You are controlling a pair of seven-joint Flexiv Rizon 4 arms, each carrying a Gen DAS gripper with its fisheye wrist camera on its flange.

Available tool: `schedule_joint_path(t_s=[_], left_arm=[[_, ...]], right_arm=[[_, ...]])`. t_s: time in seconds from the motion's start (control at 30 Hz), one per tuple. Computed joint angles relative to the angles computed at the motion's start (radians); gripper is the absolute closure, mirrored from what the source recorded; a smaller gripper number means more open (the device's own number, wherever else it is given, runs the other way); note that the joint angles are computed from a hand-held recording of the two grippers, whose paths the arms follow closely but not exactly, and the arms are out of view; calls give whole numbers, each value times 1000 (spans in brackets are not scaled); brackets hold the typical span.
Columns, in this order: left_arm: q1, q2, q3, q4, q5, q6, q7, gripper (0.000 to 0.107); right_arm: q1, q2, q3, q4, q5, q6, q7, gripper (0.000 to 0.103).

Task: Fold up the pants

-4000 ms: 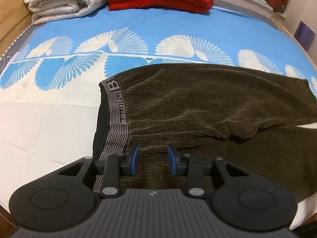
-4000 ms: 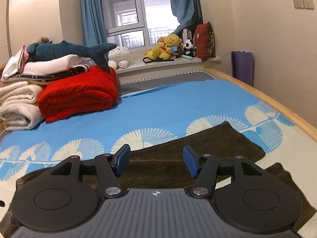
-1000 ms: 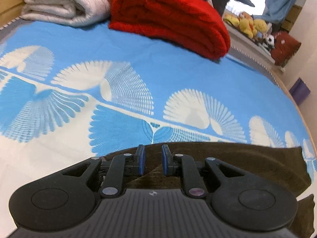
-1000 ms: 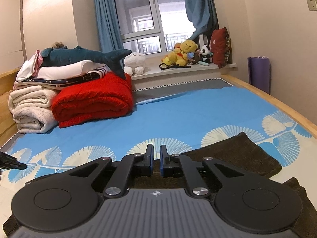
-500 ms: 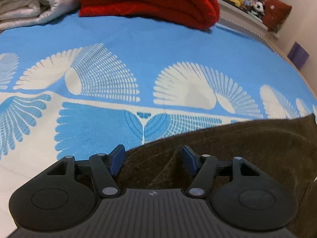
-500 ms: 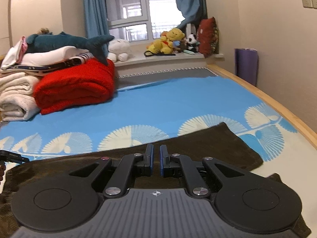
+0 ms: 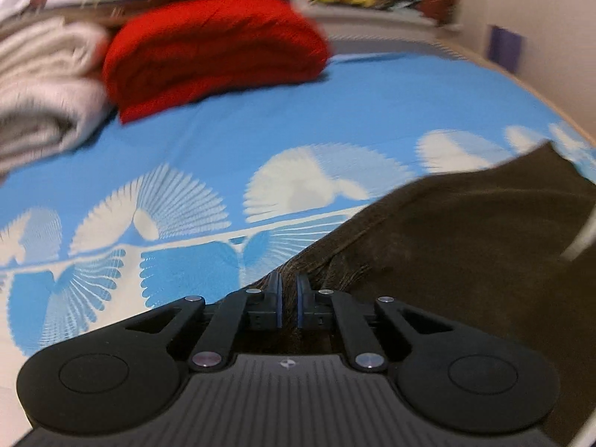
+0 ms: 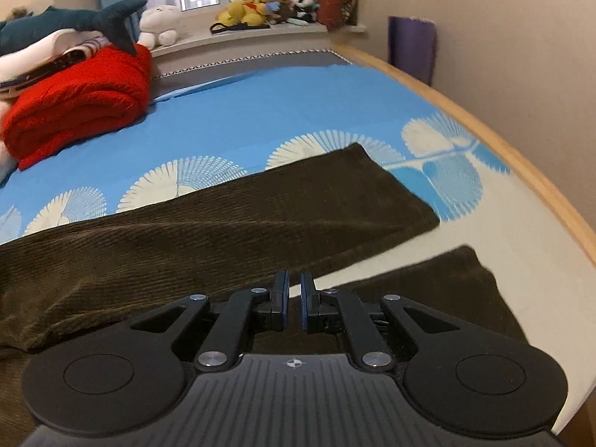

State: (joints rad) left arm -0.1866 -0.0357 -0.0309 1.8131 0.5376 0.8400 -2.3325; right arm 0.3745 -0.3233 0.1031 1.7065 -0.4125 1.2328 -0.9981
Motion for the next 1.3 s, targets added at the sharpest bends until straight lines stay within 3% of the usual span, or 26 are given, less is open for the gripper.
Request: schedule_joint_path(t_s=[0.17,0.27,0.33,0.37,0.4,0.47,0.53,0.63,0.7,0.77,0.83,0.97,1.03,1.07,1.1,1.2,1.3], left_arm=[[-79,214,-88,162,8,42,-152,101],[-90,259,-135,272,-62,60,-253,99],[-60,277,-171,287,-123,-30,-308,98],[-48,315,-173,303,-91,-22,-406,91],[-52,347,-143,344,-78,51,-511,79],[-31,382,-102,448,-186,207,-584,75],[-83,355,-27,535,-357,333,-538,75],[-215,268,79,623,-700,418,-357,75],[-226,225,88,636,-807,426,-285,75],[-207,207,75,657,-852,446,-281,67],[-171,199,58,668,-872,449,-303,59],[-106,194,25,671,-910,426,-339,59],[-55,199,3,641,-849,383,-389,59],[-22,209,-9,619,-788,339,-429,59],[1,214,-21,597,-741,304,-464,62],[36,229,-35,556,-658,219,-527,86],[57,245,-50,507,-578,132,-564,91]], right_arm=[[-11,33,19,34,23,28,-22,96],[-26,52,36,53,53,35,-56,96],[-31,57,40,57,66,30,-73,96],[-32,58,40,58,72,27,-75,96],[-33,59,41,58,79,23,-76,96],[-39,55,50,48,109,9,-85,96],[-38,51,49,41,125,7,-77,96],[-30,45,46,31,141,8,-47,96],[-28,37,52,18,161,7,-31,96],[-27,24,62,-2,190,10,-22,96],[-27,7,75,-27,222,11,-16,96],[-41,-61,127,-125,331,8,-42,95],[-40,-109,144,-189,370,16,-58,88],[-41,-140,156,-228,389,18,-73,79],[-41,-172,168,-269,404,16,-89,72],[-29,-284,190,-410,430,-4,-132,69],[2,-396,181,-561,445,-71,-112,68]])
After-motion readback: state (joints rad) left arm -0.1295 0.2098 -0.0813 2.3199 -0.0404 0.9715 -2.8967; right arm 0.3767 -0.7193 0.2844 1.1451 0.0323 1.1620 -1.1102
